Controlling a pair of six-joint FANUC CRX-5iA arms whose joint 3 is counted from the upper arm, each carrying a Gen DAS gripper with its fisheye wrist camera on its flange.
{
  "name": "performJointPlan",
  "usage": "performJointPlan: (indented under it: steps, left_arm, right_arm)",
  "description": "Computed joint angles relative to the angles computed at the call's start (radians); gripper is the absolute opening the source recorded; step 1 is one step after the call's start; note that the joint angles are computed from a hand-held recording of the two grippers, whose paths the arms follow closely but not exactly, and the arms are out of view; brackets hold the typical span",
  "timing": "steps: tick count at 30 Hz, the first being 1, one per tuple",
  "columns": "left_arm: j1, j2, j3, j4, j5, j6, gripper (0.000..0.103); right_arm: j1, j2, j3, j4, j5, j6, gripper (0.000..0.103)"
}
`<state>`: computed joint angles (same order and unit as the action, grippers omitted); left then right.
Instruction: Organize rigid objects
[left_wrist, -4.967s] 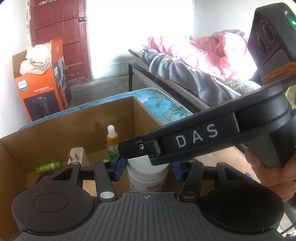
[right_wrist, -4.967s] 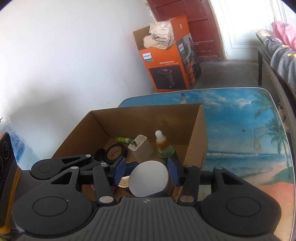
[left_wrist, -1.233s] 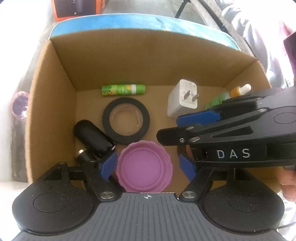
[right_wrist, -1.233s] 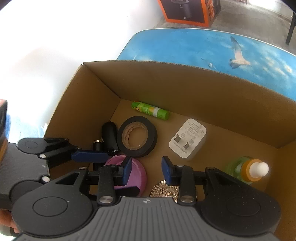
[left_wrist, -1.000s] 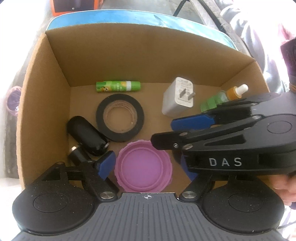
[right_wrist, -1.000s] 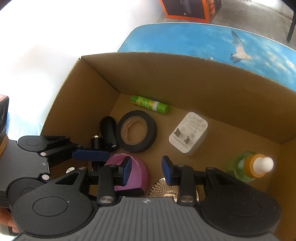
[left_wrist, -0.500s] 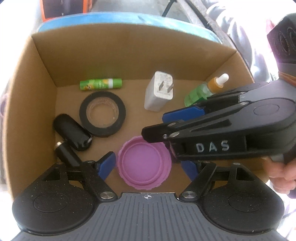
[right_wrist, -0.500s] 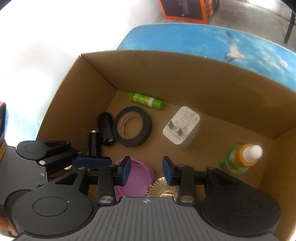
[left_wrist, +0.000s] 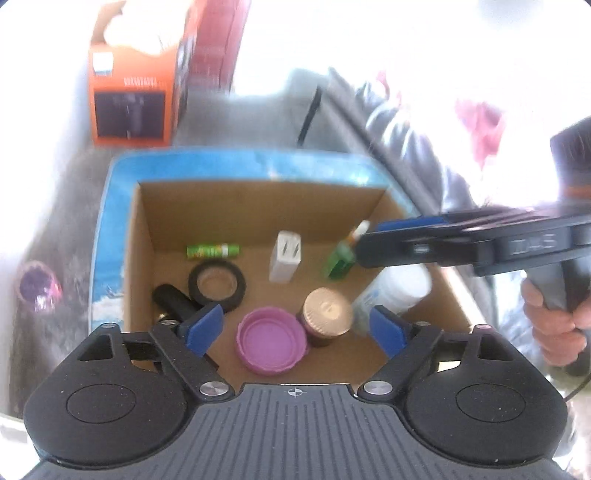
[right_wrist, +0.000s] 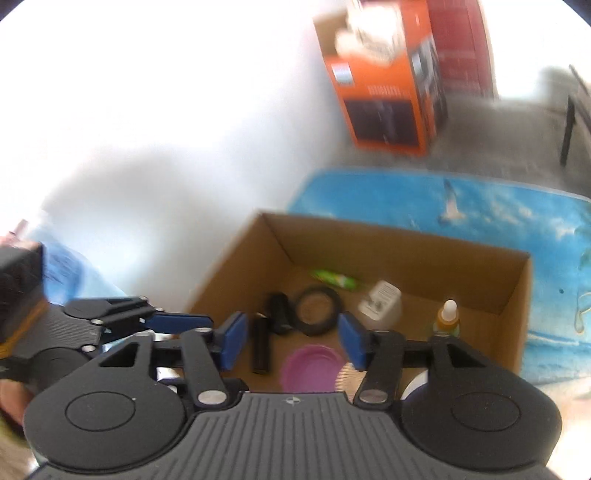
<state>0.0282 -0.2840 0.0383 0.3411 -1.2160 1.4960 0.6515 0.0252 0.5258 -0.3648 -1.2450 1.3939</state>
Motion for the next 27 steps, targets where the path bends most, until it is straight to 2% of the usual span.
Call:
performJointPlan:
  steps: [1,2,4,6,9,11,12,15,19,21,24,27]
  left_arm:
    - [0.006,-0.043,-0.046,0.017,0.039,-0.004,0.096]
    - [0.003,-0.075,-0.082,0.025,0.074,0.002,0.098]
    - [-0.002,-0.141,-0.149,0.025,0.124,0.029,0.1]
    - [-0.039,-0.184,-0.181,-0.036,0.16,0.094,0.102]
    - [-0.157,-0.21,-0.153,-0.254,0.155,0.286,0.103]
    - [-0.266,-0.204,-0.113,-0.425,0.124,0.438,0.103]
    - [-0.304,-0.202,-0.099,-0.482,0.111,0.481,0.103]
    - [-0.463,-0.168,-0.023,-0.701,0.026,0.627,0.103]
    - [-0.603,-0.107,0.057,-0.877,-0.06,0.685,0.103]
    - [-0.663,-0.068,0.1,-0.96,-0.115,0.73,0.103]
    - [-0.682,-0.04,0.121,-0.986,-0.133,0.768,0.103]
    - [-0.634,-0.023,0.12,-0.914,-0.096,0.707,0.103]
  right_arm:
    - [0.004,-0.055,-0.063,-0.005,0.06,-0.001,0.078]
    - [0.015,-0.113,-0.134,-0.002,0.128,-0.006,0.083]
    - [0.065,-0.22,-0.278,0.07,0.266,-0.061,0.103]
    - [0.148,-0.309,-0.414,0.212,0.367,-0.176,0.103]
    - [0.286,-0.4,-0.592,0.502,0.43,-0.447,0.103]
    - [0.364,-0.436,-0.685,0.694,0.42,-0.626,0.103]
    - [0.398,-0.447,-0.723,0.783,0.399,-0.708,0.103]
    - [0.485,-0.457,-0.795,1.005,0.276,-0.903,0.103]
    - [0.568,-0.441,-0.83,1.163,0.1,-1.028,0.103]
    - [0.604,-0.438,-0.849,1.217,0.048,-1.068,0.103]
    - [0.62,-0.448,-0.88,1.278,0.031,-1.082,0.103]
    - [0.605,-0.451,-0.894,1.291,0.048,-1.102,0.103]
